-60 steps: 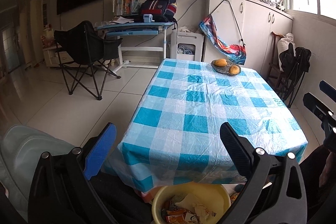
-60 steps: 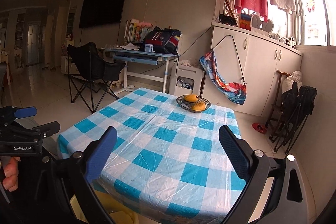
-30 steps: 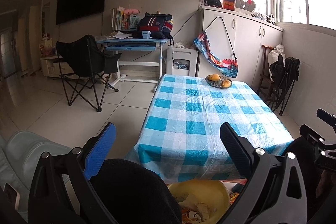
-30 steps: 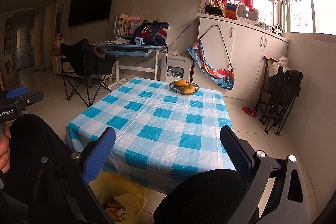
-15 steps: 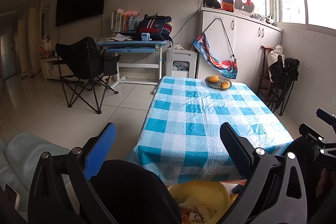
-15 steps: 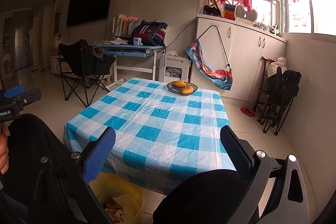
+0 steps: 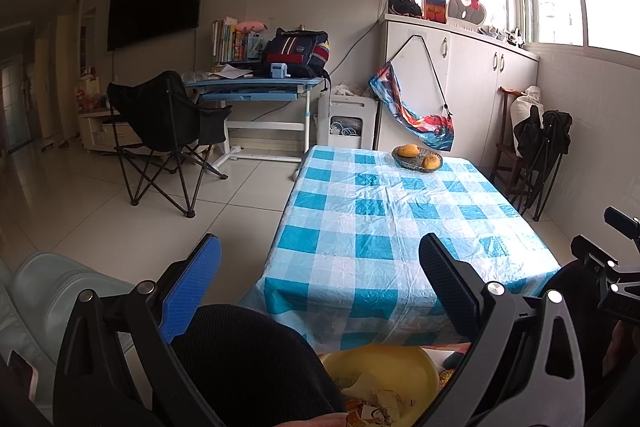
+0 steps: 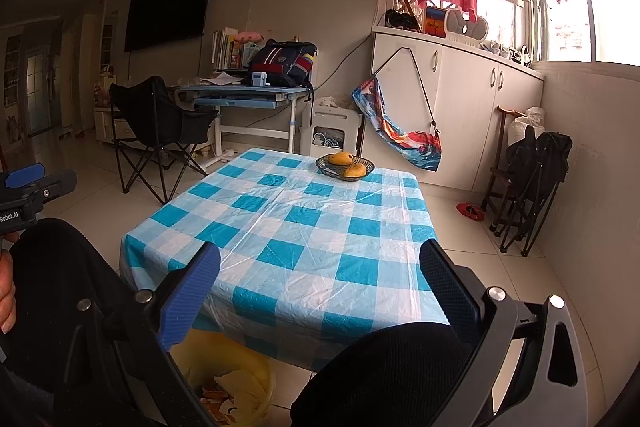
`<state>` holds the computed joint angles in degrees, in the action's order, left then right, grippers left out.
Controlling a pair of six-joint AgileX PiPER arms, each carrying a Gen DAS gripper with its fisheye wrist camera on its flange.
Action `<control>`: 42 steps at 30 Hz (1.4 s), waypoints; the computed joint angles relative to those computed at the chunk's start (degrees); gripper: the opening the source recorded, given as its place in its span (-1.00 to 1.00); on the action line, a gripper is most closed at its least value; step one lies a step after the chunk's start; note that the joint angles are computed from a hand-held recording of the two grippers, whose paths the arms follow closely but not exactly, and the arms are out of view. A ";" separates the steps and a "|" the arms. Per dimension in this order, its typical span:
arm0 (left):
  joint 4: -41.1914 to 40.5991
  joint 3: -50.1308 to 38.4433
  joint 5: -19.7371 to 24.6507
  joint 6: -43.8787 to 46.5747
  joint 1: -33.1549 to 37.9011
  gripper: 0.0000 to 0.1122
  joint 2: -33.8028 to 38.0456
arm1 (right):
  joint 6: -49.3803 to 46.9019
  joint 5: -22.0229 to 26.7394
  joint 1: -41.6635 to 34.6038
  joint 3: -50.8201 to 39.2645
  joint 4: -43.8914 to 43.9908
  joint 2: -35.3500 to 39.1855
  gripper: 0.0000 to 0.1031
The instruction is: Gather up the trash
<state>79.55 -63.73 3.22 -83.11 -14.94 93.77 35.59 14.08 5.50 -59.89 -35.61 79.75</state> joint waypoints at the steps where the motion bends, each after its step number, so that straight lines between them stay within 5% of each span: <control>1: 0.84 0.01 -0.02 -0.87 -0.01 0.71 0.02 | 0.07 -0.03 -0.01 0.03 -0.04 -0.01 0.85; 42: 9.80 0.53 -0.04 -9.88 0.10 0.71 -0.03 | -1.65 -0.13 -0.68 0.31 0.40 -0.29 0.85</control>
